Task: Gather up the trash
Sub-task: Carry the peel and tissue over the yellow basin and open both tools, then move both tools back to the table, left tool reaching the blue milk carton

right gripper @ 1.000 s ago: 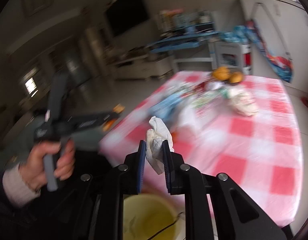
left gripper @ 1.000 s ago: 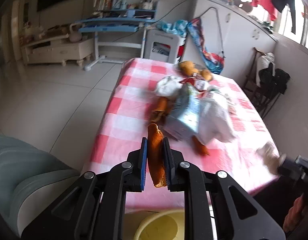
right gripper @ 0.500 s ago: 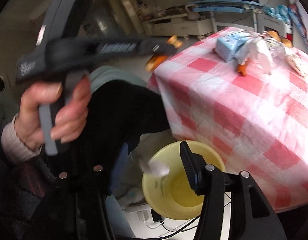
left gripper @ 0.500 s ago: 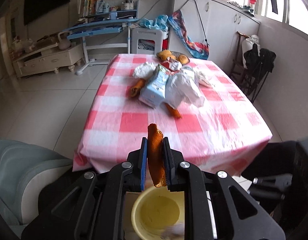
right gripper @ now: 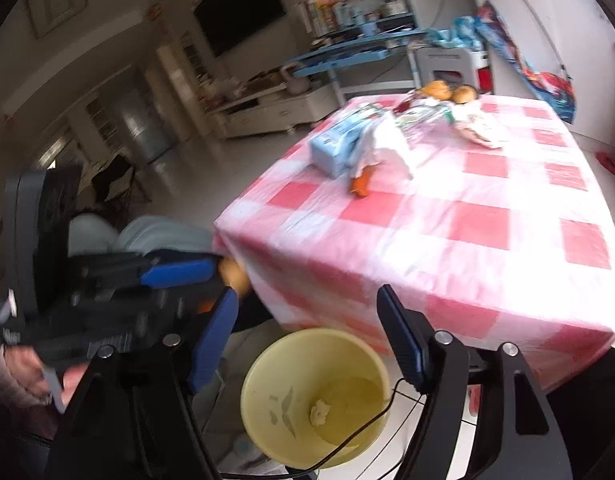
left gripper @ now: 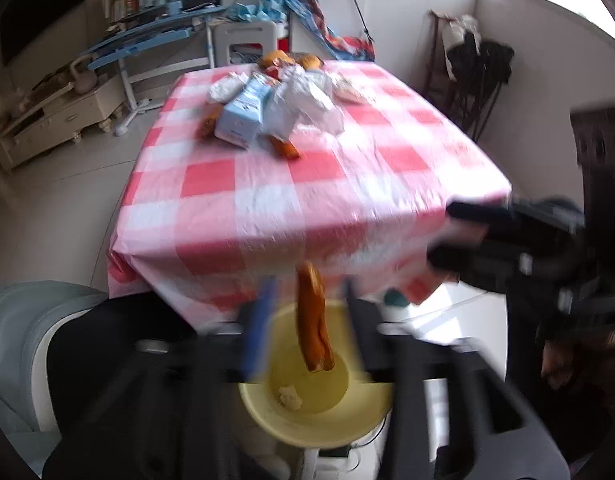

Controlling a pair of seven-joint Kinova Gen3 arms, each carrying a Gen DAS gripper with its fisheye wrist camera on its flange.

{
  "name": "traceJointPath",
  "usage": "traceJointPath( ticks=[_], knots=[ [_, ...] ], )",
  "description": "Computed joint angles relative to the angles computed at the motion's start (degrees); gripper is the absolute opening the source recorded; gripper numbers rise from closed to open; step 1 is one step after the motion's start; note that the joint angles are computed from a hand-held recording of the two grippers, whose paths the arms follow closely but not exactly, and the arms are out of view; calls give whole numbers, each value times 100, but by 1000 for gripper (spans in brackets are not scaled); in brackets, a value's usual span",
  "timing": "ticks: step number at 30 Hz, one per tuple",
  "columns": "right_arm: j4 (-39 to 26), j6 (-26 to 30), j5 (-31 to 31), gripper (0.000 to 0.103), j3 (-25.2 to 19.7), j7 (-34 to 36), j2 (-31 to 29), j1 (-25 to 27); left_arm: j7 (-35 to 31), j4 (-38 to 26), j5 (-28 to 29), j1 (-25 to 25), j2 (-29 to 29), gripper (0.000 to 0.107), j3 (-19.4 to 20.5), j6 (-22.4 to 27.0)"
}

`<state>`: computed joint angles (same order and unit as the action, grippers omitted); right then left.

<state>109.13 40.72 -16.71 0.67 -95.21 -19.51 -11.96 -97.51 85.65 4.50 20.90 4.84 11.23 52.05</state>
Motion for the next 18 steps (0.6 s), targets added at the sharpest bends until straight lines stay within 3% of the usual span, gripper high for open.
traceJointPath(
  ticks=[1,7,13,18],
  knots=[
    [38,-27,6,71,5,-62,-48,51,128,96,-189,133,-74,68,-61,-132],
    [173,-309,252,71,-163,-417,-131,278,592,255,-676,156,-311,77,43,-504],
    [212,-501,1052,71,-761,-1102,-261,681,1351,315,-1143,67,-510,82,38,-1031],
    [247,-590,1636,71,-1119,-1516,-289,802,1779,224,-1425,-6,-538,82,67,-1146]
  ],
)
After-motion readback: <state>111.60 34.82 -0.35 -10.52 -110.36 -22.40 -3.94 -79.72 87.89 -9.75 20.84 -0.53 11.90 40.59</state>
